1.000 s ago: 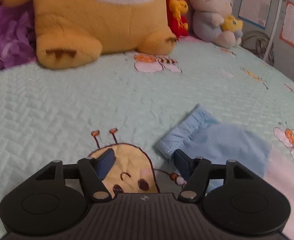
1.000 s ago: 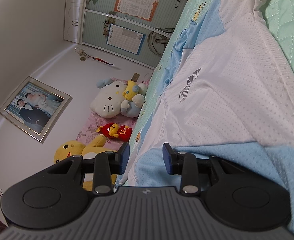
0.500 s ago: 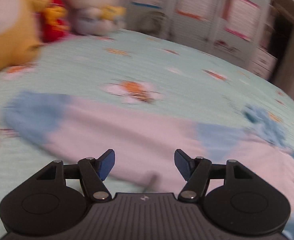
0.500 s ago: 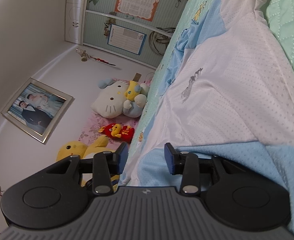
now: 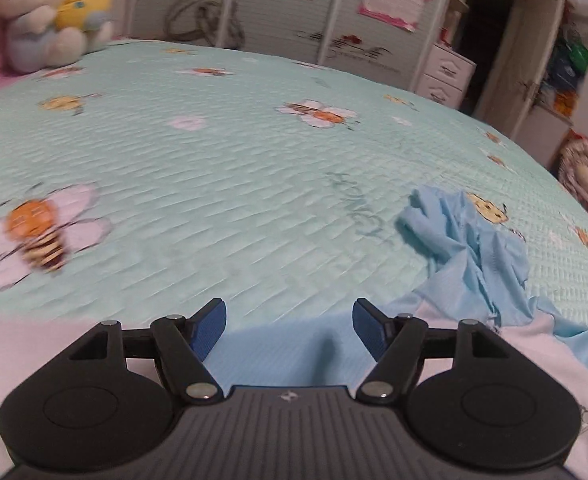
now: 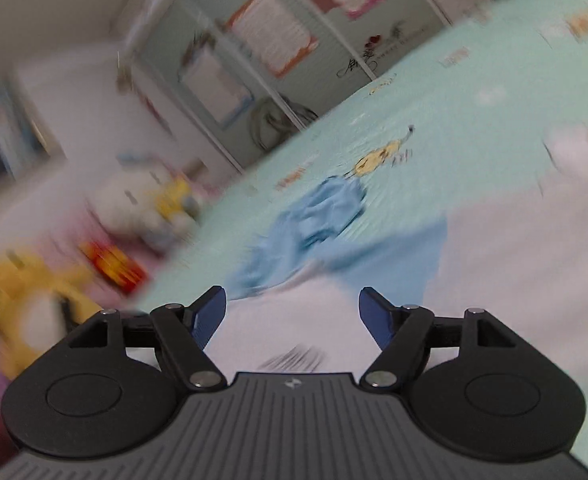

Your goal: Fold clothes

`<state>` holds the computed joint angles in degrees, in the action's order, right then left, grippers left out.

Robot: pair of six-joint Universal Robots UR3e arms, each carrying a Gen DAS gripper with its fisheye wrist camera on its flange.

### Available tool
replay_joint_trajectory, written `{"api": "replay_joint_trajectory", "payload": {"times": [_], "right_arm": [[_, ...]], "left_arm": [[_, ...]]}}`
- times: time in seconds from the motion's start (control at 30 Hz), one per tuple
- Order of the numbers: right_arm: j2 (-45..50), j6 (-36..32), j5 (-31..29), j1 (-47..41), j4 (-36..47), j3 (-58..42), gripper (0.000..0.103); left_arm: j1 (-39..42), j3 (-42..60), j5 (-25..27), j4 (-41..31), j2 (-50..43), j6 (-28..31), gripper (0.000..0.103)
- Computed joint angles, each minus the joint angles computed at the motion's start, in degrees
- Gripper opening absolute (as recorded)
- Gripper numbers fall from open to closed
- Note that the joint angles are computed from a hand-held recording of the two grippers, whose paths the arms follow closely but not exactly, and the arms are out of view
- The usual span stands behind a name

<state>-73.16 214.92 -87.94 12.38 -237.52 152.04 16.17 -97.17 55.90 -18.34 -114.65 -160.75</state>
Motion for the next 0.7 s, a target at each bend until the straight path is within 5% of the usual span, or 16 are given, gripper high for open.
{"api": "replay_joint_trajectory", "payload": {"times": [0.2,0.4,0.5,0.53,0.6,0.63,0.7], "right_arm": [[3.96,-16.82,6.41,-6.39,29.25,-22.54,0.073],[5.09,-27.64,13.42,-9.18,38.16,-26.22,0.072],[5.28,-30.32,17.64,-10.18,41.29,-27.97,0.059],[5.46,-31.34,17.46,-9.67,42.94,-29.34,0.049],[5.20,-32.30,18.76,-10.02,45.74,-30.56,0.014],[5.06,-32.75,19.48,-10.25,47.12,-31.11,0.000],[5.19,-34.94,19.02,-9.64,48.69,-32.29,0.000]], "left_arm": [[-4.89,13.40,-0.01,-7.50,-9.14,5.81,0.074],[-6.25,20.63,-1.45,-13.91,-13.46,11.12,0.079],[-7.09,21.96,-3.09,-18.41,-13.40,15.19,0.079],[-7.70,21.15,-2.04,-17.54,-13.01,16.96,0.074],[-7.76,19.83,-2.16,-16.74,-12.23,18.96,0.042],[-7.68,19.37,-2.42,-16.23,-11.94,18.87,0.000],[-8.60,18.46,-0.62,-12.01,-11.85,16.04,0.000]]}}
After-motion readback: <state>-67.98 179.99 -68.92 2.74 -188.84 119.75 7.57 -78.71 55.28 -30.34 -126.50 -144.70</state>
